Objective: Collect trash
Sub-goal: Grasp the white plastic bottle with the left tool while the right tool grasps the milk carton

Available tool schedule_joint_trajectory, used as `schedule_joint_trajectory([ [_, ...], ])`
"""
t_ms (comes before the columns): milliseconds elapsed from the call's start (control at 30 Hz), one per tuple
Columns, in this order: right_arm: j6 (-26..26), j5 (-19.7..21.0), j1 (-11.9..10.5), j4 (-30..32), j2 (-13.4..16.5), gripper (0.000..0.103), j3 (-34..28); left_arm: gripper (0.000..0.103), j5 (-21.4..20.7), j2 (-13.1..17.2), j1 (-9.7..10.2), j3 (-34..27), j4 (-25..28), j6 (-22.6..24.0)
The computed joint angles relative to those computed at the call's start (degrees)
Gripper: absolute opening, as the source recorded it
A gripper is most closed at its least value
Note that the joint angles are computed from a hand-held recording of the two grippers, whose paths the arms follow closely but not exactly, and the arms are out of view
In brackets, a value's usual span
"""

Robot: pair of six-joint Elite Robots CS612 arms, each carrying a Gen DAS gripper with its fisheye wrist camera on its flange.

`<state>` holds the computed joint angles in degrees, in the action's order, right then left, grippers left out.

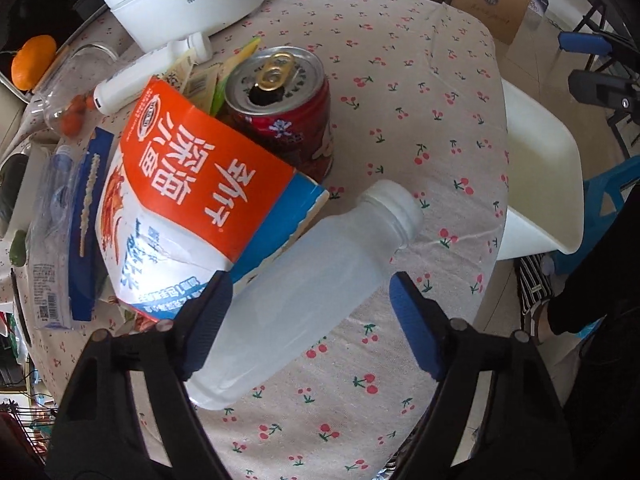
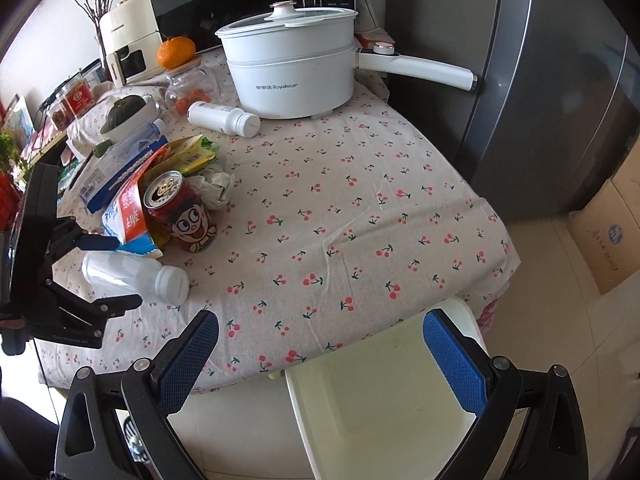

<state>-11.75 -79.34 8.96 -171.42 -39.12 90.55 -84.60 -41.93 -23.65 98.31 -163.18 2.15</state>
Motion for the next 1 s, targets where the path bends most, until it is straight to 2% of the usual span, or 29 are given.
schedule_joint_trajectory([
  [133,-0.8,0.4,0.3,1.6,0.8,0.103,-1.5,0.078,2.0,0.0,-0.87,0.4,3.1,2.1],
  [167,-0.9,0.4,0.4,2.0,1.0,0.103,-1.8,0.068,2.5,-0.1,-1.03,0.6,3.8,1.5],
  [200,-1.0,0.4,0.5,2.3,1.1,0.103,-2.2,0.062,2.6,-0.2,-1.07,0.9,4.6,0.3],
  [233,-0.9,0.4,0.7,2.7,1.3,0.103,-2.6,0.055,0.3,-0.5,-0.6,1.4,3.6,-1.7],
  [267,-0.7,0.6,0.8,3.0,1.5,0.103,-2.9,0.054,-1.5,-0.8,-0.18,1.8,3.7,-4.0],
  [333,-0.2,1.4,1.1,3.6,1.8,0.103,-3.6,0.053,-0.9,-0.9,-0.04,2.0,3.1,-6.6],
  [467,0.5,4.9,1.6,3.6,2.1,0.103,-4.5,0.052,-1.6,-2.7,-0.25,5.3,-0.9,-9.9],
  [533,-0.4,8.5,1.8,3.5,2.0,0.103,-4.8,0.051,-2.6,-4.0,-0.06,7.6,-5.2,-12.4],
  [633,-1.5,15.5,2.1,3.5,2.1,0.102,-5.7,0.051,-4.2,-5.4,0.9,10.7,-13.3,-19.0],
  [700,-2.7,20.5,2.4,4.8,2.5,0.097,-7.3,0.051,-3.7,-5.9,1.39,12.7,-18.3,-24.0],
  [800,-5.1,25.5,3.5,8.5,4.2,0.081,-11.3,0.051,-1.7,-6.0,1.79,15.2,-24.5,-30.2],
  [933,-4.0,25.5,5.4,16.3,7.5,0.058,-18.2,0.051,1.1,-5.4,2.64,16.9,-29.3,-35.7],
  [1000,-2.6,24.9,6.1,19.0,8.9,0.052,-21.0,0.051,2.0,-5.2,3.16,17.2,-30.5,-37.5],
])
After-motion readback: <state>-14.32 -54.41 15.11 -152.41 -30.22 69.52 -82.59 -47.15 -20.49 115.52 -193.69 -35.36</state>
